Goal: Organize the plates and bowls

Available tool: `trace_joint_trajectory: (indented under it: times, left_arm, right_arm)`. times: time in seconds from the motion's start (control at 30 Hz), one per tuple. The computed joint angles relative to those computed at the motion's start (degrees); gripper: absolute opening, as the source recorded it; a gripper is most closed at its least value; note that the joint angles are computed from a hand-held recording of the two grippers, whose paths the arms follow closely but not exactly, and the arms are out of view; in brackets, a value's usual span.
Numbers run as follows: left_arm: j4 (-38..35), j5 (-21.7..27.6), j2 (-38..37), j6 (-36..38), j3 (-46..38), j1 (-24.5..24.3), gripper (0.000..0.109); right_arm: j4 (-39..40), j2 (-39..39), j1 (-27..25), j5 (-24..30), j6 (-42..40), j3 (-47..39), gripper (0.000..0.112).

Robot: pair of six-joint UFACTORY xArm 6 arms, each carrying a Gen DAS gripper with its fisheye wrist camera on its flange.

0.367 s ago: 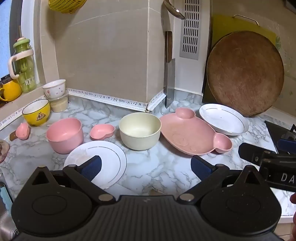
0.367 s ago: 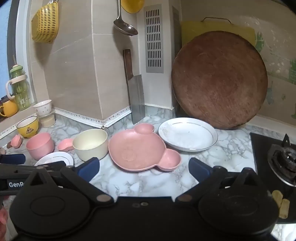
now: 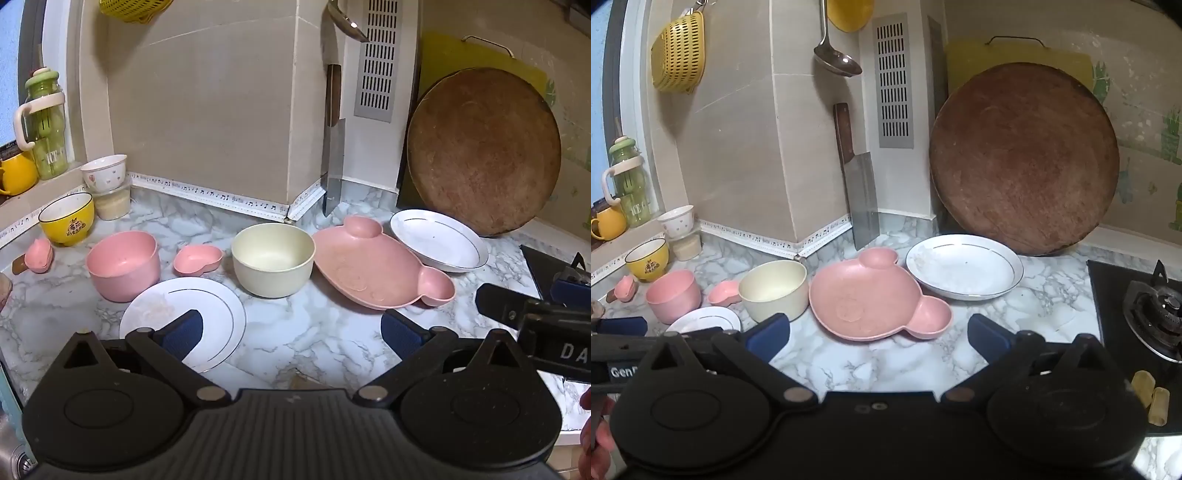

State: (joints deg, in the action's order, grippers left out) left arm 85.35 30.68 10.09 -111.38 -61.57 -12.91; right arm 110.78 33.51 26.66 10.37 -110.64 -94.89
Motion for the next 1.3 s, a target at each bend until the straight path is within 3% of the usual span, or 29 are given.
trace_joint_trajectory:
  times: [0.7, 0.9, 1.3]
  left_arm:
    - [2.45, 0.79, 1.11, -5.78, -1.51, -0.58, 0.103]
    - [1.03, 2.93, 1.30, -5.95, -2.06, -1.52, 0.103]
    - [0.51, 4.81, 0.75, -7.62, -1.62, -2.59, 0.103]
  right_arm:
    - [-9.16, 3.71, -2.80, 4.21, 9.05, -3.65, 0.102]
    - [-14.17, 4.85, -2.90, 3.84, 13.99, -5.03, 0.102]
    - [-12.75, 4.16, -3.27, 5.58, 10.78, -4.28, 0.102]
